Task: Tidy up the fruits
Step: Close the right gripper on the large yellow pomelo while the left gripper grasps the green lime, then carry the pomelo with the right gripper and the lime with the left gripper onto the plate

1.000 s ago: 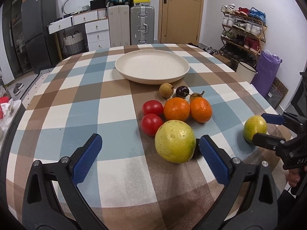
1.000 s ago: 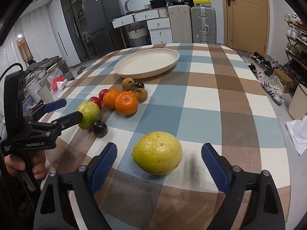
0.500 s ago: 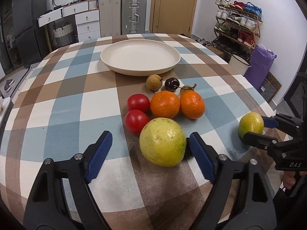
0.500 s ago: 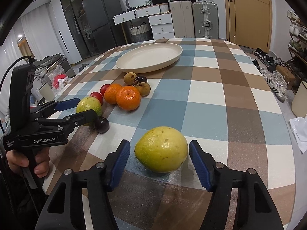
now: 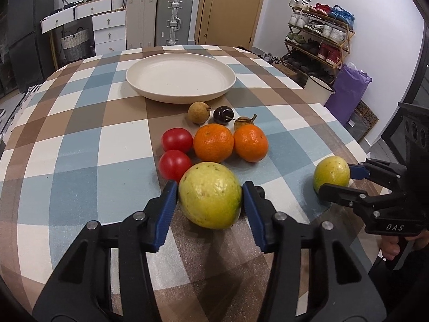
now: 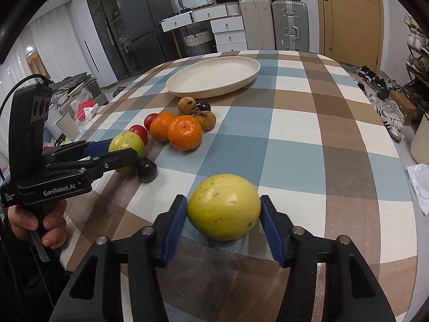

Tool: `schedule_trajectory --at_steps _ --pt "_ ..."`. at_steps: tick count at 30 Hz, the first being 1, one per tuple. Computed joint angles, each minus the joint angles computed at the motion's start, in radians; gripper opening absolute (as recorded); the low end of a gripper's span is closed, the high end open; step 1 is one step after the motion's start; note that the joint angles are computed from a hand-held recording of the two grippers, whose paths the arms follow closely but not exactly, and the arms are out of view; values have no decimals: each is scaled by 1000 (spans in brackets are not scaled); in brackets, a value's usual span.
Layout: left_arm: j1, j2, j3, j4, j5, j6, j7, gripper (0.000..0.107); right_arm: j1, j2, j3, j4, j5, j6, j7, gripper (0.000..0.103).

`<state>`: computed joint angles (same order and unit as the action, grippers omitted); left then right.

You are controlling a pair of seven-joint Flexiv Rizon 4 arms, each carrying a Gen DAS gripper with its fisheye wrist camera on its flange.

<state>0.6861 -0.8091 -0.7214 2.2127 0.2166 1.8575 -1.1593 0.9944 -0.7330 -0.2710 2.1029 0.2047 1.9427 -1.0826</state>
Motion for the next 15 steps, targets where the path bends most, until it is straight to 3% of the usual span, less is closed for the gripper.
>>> schedule_trajectory --at_steps 15 --pt "67 22 -40 30 65 72 -51 47 15 16 -13 -16 25 35 -36 55"
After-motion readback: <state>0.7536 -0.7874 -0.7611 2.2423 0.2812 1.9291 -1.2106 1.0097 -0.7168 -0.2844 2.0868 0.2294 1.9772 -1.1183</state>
